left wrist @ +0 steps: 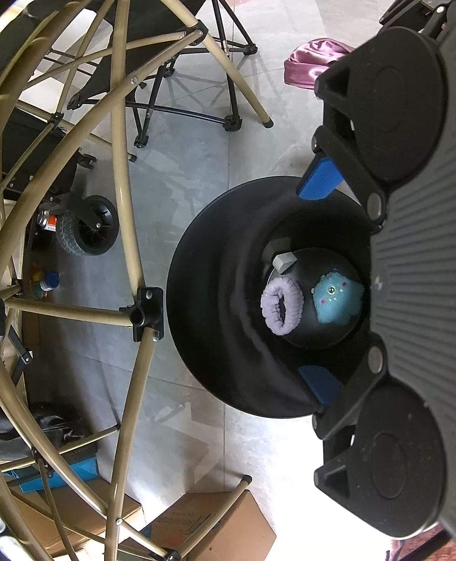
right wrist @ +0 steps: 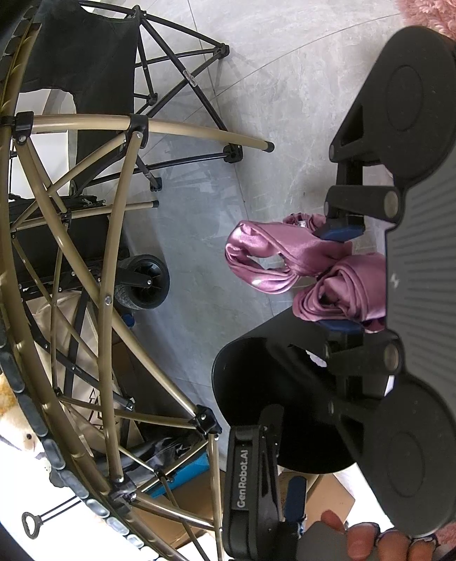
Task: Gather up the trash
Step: 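Move the right tool over the bin holding the pink scrunchie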
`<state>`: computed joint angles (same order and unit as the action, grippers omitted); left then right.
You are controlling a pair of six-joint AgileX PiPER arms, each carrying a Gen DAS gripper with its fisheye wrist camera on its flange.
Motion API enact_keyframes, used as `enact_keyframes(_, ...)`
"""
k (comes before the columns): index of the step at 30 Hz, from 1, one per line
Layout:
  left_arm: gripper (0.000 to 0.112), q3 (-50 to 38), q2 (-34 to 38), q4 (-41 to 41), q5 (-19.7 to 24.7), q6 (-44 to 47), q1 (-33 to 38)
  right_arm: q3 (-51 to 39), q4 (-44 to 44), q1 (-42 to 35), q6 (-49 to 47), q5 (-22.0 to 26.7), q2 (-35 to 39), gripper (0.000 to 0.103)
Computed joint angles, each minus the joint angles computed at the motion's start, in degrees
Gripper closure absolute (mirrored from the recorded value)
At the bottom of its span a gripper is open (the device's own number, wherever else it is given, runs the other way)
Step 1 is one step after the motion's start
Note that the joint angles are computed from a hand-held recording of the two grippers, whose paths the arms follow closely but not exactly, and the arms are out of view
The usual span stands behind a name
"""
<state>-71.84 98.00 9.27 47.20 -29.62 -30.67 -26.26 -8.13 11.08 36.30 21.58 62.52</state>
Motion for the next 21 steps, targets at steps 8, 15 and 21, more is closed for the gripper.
enact_keyframes(8, 0.009, 0.4, -0.5, 0.2, -0.1, 0.0, 0.2, -0.3, -0.2, 0.2, 0.3, 0.4, -0.3, 0.061)
enact_keyframes(15, 0.009, 2.1, -2.5, 0.0, -0.8, 0.7, 1.6, -1.6, -3.7, 2.7, 4.4, 1.1, 0.0, 0.061)
enact_keyframes(21, 0.009, 3.9, -5.1, -1.3, -1.3, 2.4, 4.4, -3.0, -9.2, 6.7, 11.1, 1.4, 1.2, 0.061)
